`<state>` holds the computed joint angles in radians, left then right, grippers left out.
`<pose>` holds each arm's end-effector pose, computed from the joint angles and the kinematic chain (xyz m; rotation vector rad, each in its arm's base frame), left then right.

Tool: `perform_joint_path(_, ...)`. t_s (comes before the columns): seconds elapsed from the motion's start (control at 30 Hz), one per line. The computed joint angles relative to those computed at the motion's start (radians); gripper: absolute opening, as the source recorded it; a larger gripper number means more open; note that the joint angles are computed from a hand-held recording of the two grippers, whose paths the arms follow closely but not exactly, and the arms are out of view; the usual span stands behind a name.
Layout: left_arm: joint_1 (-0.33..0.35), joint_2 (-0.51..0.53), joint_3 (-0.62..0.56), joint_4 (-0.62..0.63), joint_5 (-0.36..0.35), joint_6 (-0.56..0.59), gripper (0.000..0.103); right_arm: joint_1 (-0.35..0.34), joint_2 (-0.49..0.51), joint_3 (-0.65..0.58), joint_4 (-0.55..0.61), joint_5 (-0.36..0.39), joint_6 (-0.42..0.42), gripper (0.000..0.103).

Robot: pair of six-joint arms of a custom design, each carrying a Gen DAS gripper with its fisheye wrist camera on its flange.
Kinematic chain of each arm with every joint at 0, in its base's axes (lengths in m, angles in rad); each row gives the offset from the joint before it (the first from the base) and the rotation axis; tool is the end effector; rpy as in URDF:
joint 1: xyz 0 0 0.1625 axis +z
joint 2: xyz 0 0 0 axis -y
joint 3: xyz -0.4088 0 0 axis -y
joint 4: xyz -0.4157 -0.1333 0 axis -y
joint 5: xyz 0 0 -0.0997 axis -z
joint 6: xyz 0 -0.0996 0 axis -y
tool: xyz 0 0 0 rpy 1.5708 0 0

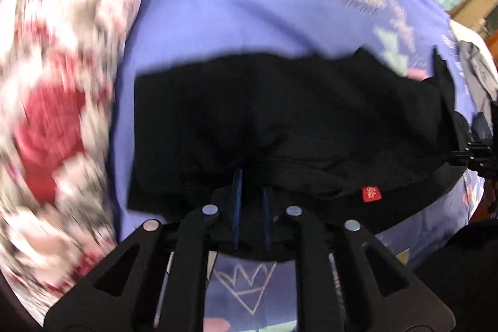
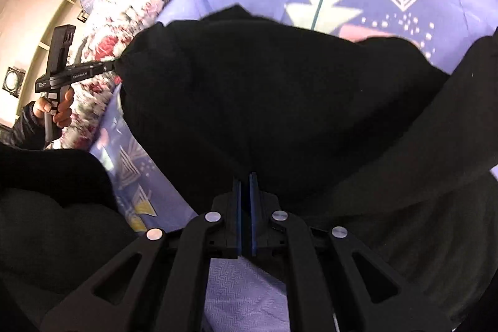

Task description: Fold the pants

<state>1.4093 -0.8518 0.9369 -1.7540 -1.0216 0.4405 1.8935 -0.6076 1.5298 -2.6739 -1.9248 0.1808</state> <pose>0.0557 -0.8105 0.3600 0.7321 2.4789 -0.0244 0.3162 -0.6341 -0.0094 0.1543 -2.8163 0.3734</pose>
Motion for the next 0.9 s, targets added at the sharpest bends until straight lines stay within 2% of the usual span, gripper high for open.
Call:
perform_joint_path(0.13,0.02,-0.011,0.027,-0.011,0.003,-0.051,0.014,0.005,0.028,-0.016,0.034,-0.045,0.024,0.006)
perform_joint_path(0.27,0.015,-0.035,0.054,-0.058,-0.001,-0.025,0.012,0.016,0.035,-0.026,0.051,-0.072,0.011,0.006)
perform_joint_path(0.43,0.006,-0.063,0.051,-0.067,-0.003,0.058,0.012,0.042,-0.005,-0.01,0.055,-0.048,-0.028,0.006)
perform_joint_path(0.67,0.009,-0.109,0.077,-0.042,-0.003,0.09,0.012,0.061,-0.017,-0.002,0.108,-0.011,-0.043,0.006)
perform_joint_path(0.9,0.041,-0.079,0.082,0.004,0.038,0.032,0.014,0.039,0.016,-0.005,0.126,-0.006,0.004,0.006)
